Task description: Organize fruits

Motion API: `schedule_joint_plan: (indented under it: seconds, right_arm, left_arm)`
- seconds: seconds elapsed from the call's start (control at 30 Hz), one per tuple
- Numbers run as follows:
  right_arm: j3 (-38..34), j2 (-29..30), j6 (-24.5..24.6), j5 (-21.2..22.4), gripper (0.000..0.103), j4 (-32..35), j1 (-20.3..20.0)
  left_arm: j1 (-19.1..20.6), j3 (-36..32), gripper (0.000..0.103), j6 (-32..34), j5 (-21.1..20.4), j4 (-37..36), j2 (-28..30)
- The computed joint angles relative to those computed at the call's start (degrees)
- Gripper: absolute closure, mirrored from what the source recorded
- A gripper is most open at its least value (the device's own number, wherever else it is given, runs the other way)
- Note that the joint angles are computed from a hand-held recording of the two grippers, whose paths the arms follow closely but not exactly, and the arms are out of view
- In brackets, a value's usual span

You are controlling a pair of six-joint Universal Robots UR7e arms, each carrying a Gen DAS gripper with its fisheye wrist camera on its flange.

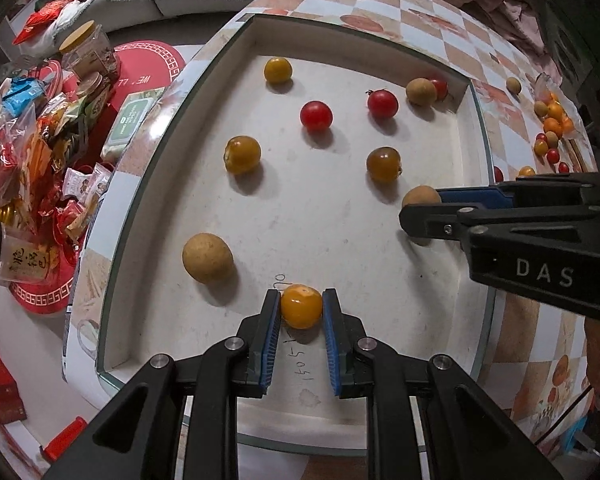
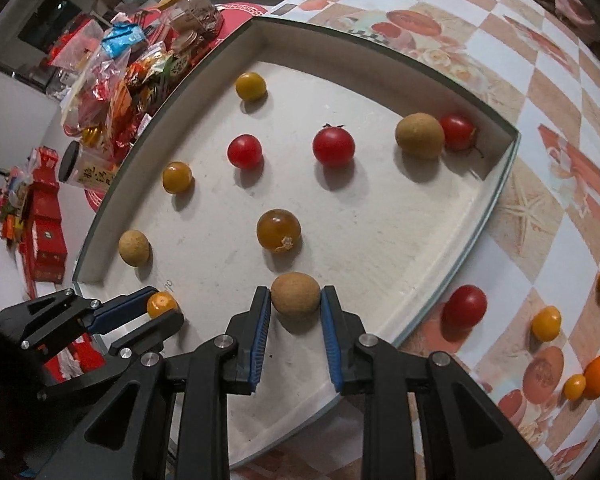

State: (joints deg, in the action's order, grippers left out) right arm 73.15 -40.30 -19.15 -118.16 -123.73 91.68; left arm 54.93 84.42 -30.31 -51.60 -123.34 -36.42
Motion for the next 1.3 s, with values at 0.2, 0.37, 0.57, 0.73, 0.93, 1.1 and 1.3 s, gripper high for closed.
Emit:
schedule_joint_plan:
  seconds: [0.2, 0.37, 0.57, 0.73, 0.93, 1.1, 1.3]
  right_arm:
    - [-0.09, 0.24, -1.13, -0.96, 0.075, -0.23, 0.37]
    - [-0.31, 0.22, -1.05, -0.64, 0.075, 0.12, 0.3]
    - [-0.11, 0.08, -0.81, -0.32, 0.075, 0.08, 0.21]
    - [-0.1, -0.11, -0.72, -0.15, 0.075, 0.22, 0.1]
    - [0.13, -0.35, -0.17, 0.08, 0.075, 0.09, 0.05]
    - [0.04, -0.33, -0.09, 0.42, 0.071, 0.27, -0.01]
    - [0.1, -0.45, 0.24, 0.66, 0.046, 0.03, 0.23]
  left_arm:
    - [0.34, -0.22, 0.08, 0.85, -0.98, 0.22, -0.02]
    - [0.55, -0.26, 0.08, 1.31, -1.8, 0.09, -0.2]
    - [0.68, -0.61, 0.08, 1.46, -2.19, 0.83, -0.23]
    - [0.66, -0.39, 0.08, 2.34, -2.84, 0.4, -0.34]
    - [0.37, 0.3, 0.009, 1.11, -2.11, -0.5, -0.68]
    - [0.31, -0.24, 0.009, 0.89, -1.7, 0.26, -0.51]
    - [0.37, -1.1, 0.009, -0.15, -1.47, 2.61, -0.55]
